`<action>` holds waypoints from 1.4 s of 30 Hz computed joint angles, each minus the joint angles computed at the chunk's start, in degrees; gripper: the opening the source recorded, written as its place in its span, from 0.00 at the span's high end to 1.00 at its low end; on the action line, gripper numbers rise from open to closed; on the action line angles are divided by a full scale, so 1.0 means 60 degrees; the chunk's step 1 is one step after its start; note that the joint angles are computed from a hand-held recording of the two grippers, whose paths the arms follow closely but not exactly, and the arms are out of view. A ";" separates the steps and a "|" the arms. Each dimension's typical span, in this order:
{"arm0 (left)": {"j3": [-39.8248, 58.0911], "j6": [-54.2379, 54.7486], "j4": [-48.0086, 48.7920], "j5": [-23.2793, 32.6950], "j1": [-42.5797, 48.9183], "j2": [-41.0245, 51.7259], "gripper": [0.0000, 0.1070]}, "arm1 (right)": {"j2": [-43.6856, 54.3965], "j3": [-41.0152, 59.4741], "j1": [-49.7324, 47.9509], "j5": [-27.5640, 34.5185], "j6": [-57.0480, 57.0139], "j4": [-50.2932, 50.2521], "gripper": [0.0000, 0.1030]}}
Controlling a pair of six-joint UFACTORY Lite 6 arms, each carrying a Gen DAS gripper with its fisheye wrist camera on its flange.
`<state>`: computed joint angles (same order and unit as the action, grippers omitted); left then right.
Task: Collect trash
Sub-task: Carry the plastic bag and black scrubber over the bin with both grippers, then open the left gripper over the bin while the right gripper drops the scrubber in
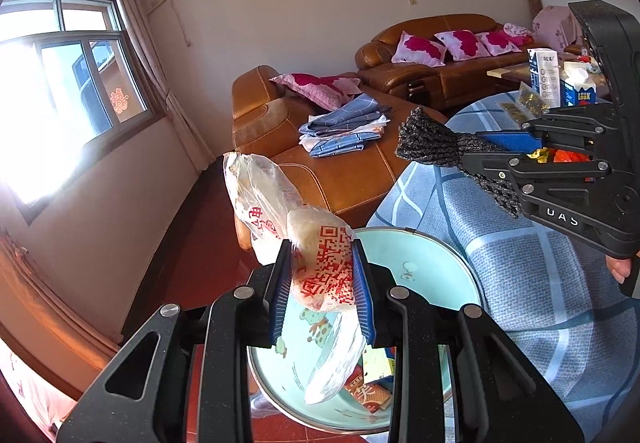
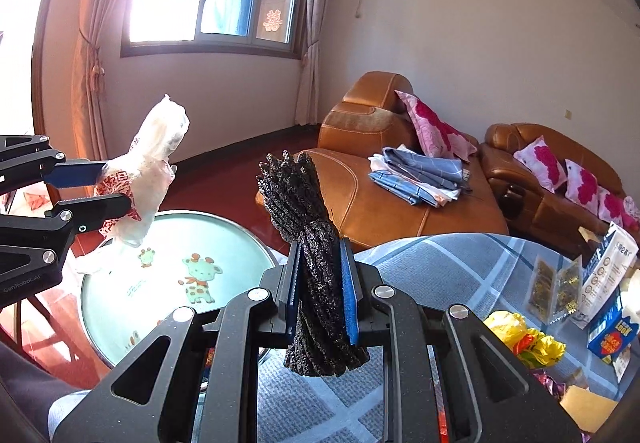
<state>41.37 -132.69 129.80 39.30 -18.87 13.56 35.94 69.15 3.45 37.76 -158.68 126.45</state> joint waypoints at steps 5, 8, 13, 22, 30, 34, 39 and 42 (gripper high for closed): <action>0.0035 0.0049 -0.0038 -0.0061 0.0131 0.0061 0.73 | 0.0062 0.0107 0.0089 -0.0011 0.0181 -0.0595 0.82; 0.0014 0.0023 0.0051 -0.0104 0.0220 0.0097 0.73 | 0.0095 0.0178 0.0119 0.0011 0.0394 -0.1017 0.82; 0.0148 0.0083 0.0019 -0.0177 0.0333 0.0277 0.73 | 0.0089 0.0124 0.0262 -0.0023 0.0181 -0.1012 0.82; 0.0201 0.0157 0.0024 -0.0212 0.0421 0.0398 0.73 | 0.0134 0.0174 0.0236 0.0098 0.0375 -0.1456 0.82; 0.0382 0.0270 0.0001 -0.0374 0.0582 0.0582 0.73 | 0.0123 0.0162 0.0270 0.0083 0.0334 -0.1482 0.82; 0.0466 0.0275 0.0047 -0.0476 0.0639 0.0665 0.73 | 0.0122 0.0158 0.0275 0.0059 0.0294 -0.1494 0.82; 0.0531 0.0205 0.0162 -0.0508 0.0700 0.0786 0.73 | 0.0124 0.0166 0.0281 0.0035 0.0271 -0.1497 0.82; 0.0555 0.0150 0.0240 -0.0559 0.0739 0.0825 0.73 | 0.0129 0.0160 0.0292 0.0031 0.0251 -0.1498 0.82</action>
